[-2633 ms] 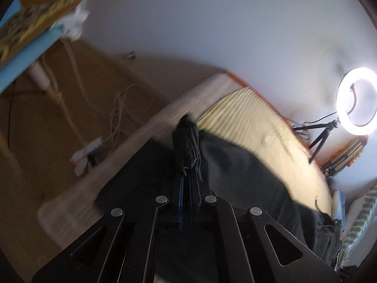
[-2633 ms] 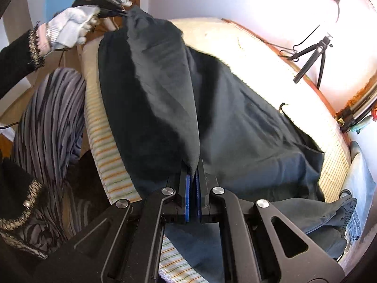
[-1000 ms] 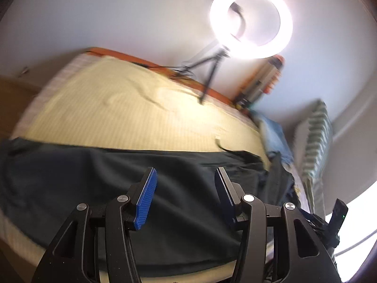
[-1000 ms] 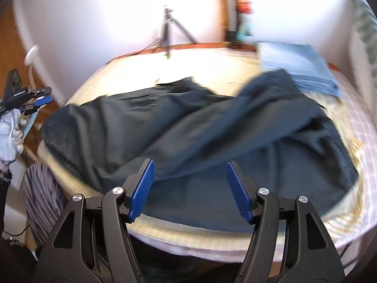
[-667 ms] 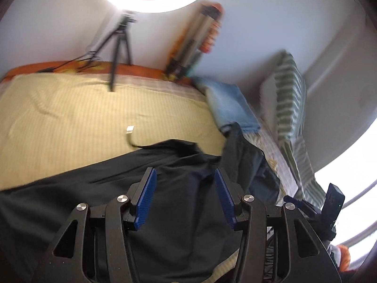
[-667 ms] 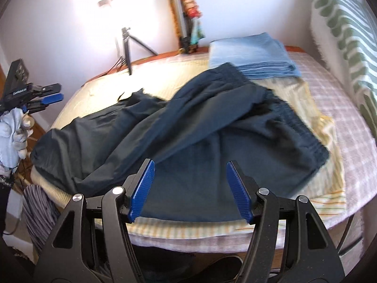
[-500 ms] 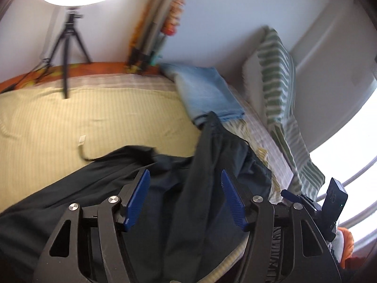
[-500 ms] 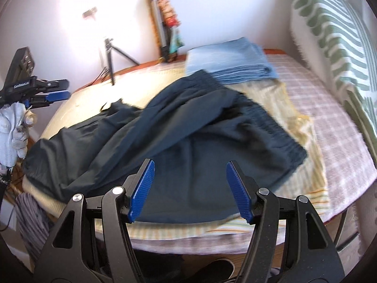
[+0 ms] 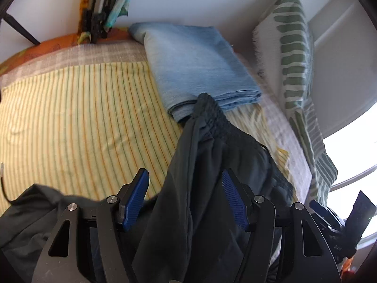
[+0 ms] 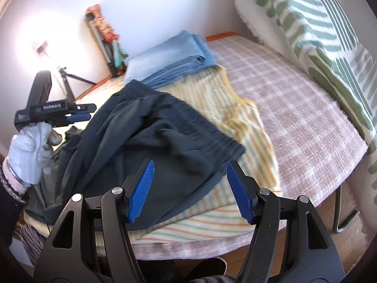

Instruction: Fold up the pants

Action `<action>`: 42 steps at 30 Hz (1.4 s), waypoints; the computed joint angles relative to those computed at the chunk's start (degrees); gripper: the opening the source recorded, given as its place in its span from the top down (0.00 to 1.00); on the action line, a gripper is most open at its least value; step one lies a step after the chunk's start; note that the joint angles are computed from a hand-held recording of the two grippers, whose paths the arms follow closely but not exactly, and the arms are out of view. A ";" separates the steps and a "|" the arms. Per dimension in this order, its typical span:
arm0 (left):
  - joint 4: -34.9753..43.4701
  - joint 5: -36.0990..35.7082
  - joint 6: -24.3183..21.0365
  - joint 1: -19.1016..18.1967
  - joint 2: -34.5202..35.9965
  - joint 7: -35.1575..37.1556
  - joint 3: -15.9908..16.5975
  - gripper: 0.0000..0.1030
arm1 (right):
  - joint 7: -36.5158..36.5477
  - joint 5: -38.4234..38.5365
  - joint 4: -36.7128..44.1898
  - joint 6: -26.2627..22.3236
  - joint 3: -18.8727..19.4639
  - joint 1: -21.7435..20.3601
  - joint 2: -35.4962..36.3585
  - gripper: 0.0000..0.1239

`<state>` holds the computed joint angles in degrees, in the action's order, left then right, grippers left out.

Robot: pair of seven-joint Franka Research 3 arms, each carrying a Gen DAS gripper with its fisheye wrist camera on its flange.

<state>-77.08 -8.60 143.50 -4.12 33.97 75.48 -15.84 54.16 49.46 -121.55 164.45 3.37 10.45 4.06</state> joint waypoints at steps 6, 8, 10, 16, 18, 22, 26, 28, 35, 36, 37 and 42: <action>6.39 -1.16 -2.08 0.11 6.02 -2.42 -0.43 0.38 | -0.68 -0.44 2.40 -1.67 -0.40 -1.17 2.14 0.46; 6.34 -1.94 -1.15 0.42 6.57 -2.01 -1.04 0.42 | -1.01 -0.83 3.59 -2.44 -0.31 -1.62 3.29 0.46; 6.23 -1.09 0.98 -0.16 6.82 -1.87 -0.61 0.57 | 0.06 -2.49 4.82 -2.74 -0.39 -1.83 4.63 0.46; 9.14 -1.39 1.38 0.08 8.63 1.45 -2.43 0.96 | -0.28 -2.73 6.71 -3.42 0.54 -3.00 6.13 0.46; 6.22 -4.70 4.11 1.99 6.64 4.52 -5.42 0.96 | -1.68 -1.68 6.74 -3.39 0.89 -3.46 5.96 0.46; 1.06 -9.34 7.29 3.82 2.24 11.73 -9.46 0.96 | -4.13 3.35 7.49 -5.57 1.11 -4.95 5.68 0.46; -3.09 -11.11 7.86 2.63 -1.52 19.59 -10.91 0.96 | -5.82 8.25 9.16 -8.59 0.68 -6.07 5.82 0.46; -3.84 -13.76 7.35 2.60 -1.88 21.85 -11.78 0.96 | -6.68 10.58 10.78 -11.67 0.51 -6.76 6.24 0.46; -3.54 -11.98 5.04 -3.31 -0.76 24.24 -9.02 0.96 | -6.75 14.97 19.13 -24.59 0.31 -8.49 10.97 0.38; -4.28 -12.48 5.60 -3.28 -1.12 24.38 -9.25 0.96 | -6.41 14.69 19.99 -24.69 0.52 -8.31 11.68 0.38; -5.16 -12.76 6.26 -3.25 -1.71 24.47 -9.27 0.96 | -6.30 14.76 21.60 -26.08 0.94 -8.38 12.81 0.38; -13.79 -10.66 11.44 -3.56 -8.85 23.05 -6.88 0.96 | -1.58 8.70 31.63 -28.65 2.42 -6.27 18.99 0.38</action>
<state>-90.87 -19.27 154.94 -7.67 25.12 98.53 -22.72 52.58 58.16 -89.92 135.80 5.79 4.18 23.05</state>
